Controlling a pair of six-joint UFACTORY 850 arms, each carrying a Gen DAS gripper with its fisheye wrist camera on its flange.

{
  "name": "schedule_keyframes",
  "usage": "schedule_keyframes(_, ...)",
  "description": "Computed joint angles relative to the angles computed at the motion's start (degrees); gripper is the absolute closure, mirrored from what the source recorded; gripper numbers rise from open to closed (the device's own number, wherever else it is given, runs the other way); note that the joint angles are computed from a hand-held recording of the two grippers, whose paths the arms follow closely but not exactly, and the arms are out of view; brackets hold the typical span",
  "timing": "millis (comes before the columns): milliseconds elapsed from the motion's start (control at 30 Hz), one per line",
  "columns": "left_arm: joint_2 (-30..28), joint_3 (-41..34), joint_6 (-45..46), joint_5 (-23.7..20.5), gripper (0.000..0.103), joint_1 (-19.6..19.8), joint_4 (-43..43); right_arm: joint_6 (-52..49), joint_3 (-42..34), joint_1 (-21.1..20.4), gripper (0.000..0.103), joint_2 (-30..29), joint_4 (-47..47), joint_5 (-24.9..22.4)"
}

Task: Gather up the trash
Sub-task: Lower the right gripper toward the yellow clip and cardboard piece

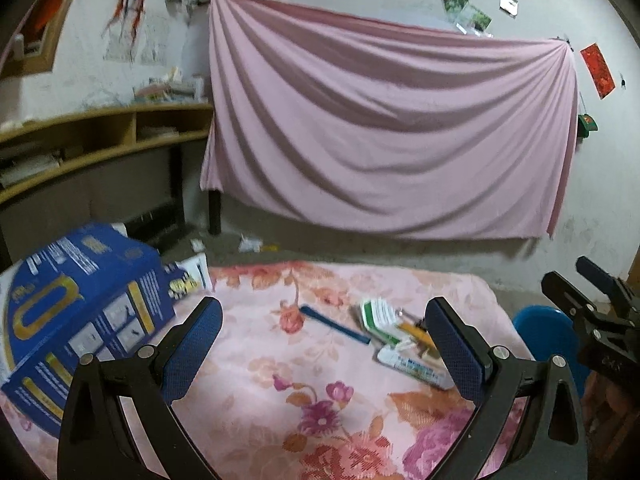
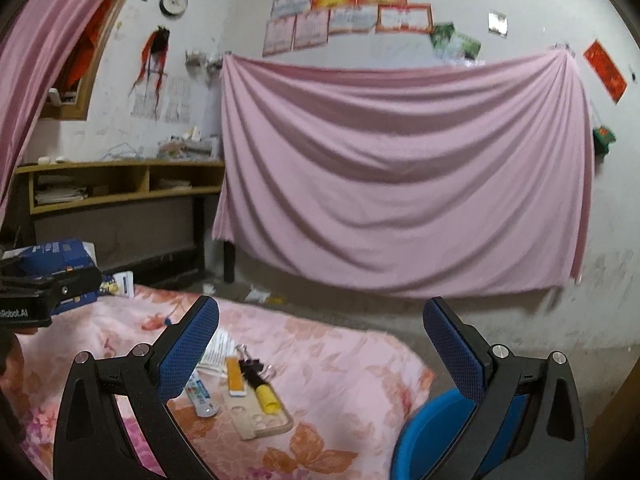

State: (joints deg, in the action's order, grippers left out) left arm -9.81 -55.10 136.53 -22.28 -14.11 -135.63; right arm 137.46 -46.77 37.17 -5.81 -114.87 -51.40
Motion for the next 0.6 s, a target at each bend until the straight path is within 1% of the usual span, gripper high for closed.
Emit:
schedule_keyframes(67,-1.1,-1.2,-6.6,0.7,0.005,0.2,6.5,0.8,-0.7,-1.1,0.001,-0.3,0.2,3.5)
schedule_keyframes(100,-1.8,-2.0,-10.9,0.8,0.008,0.4,10.8,0.8,-1.1,-1.6,0.003,-0.5,0.5,5.3)
schedule_keyframes(133,-2.3,-2.7,-14.5,0.9,0.015,0.5,14.6,0.3,-1.6,-2.2,0.007,-0.7,1.2,7.2)
schedule_keyframes(167,-2.9,-3.5,-18.9,1.1,0.018,0.4,19.2,-0.2,-1.9,-2.4,0.011,-0.9,1.8,8.4)
schedule_keyframes(200,-3.6,-4.4,-23.5,1.6,0.025,0.2,24.0,-1.4,-2.5,-2.8,0.019,-1.2,3.0,10.0)
schedule_keyframes(233,-4.3,-5.3,-28.1,1.9,0.033,0.0,29.0,-3.0,-3.0,-3.2,0.025,-1.5,4.5,11.6)
schedule_keyframes(267,-4.9,-6.0,-31.5,1.8,0.037,-0.1,32.5,-4.3,-3.3,-3.5,0.027,-1.7,5.6,12.7)
schedule_keyframes(300,-5.6,-6.7,-35.1,1.6,0.044,-0.3,36.3,-5.9,-3.7,-3.8,0.031,-2.0,6.9,13.9)
schedule_keyframes(333,-6.2,-7.5,-38.5,1.4,0.048,-0.4,39.9,-7.4,-4.0,-3.9,0.039,-2.2,8.2,14.9)
schedule_keyframes(367,-6.9,-8.4,-43.0,1.1,0.051,-0.7,44.6,-9.0,-4.3,-4.3,0.044,-2.4,9.5,16.0)
schedule_keyframes(400,-7.5,-9.1,-46.6,0.7,0.057,-1.0,48.2,-10.9,-4.6,-4.6,0.055,-2.6,11.0,17.3)
schedule_keyframes(433,-8.0,-9.7,-49.7,-0.1,0.062,-1.2,51.3,-12.8,-5.0,-5.0,0.062,-2.8,12.6,18.7)
schedule_keyframes(533,-9.5,-11.6,-58.5,-2.2,0.064,-1.8,59.3,-15.9,-5.4,-6.1,0.070,-3.2,15.2,22.5)
schedule_keyframes(600,-10.7,-12.9,-64.0,-3.7,0.064,-2.2,63.7,-17.0,-5.6,-6.7,0.070,-3.5,16.1,24.6)
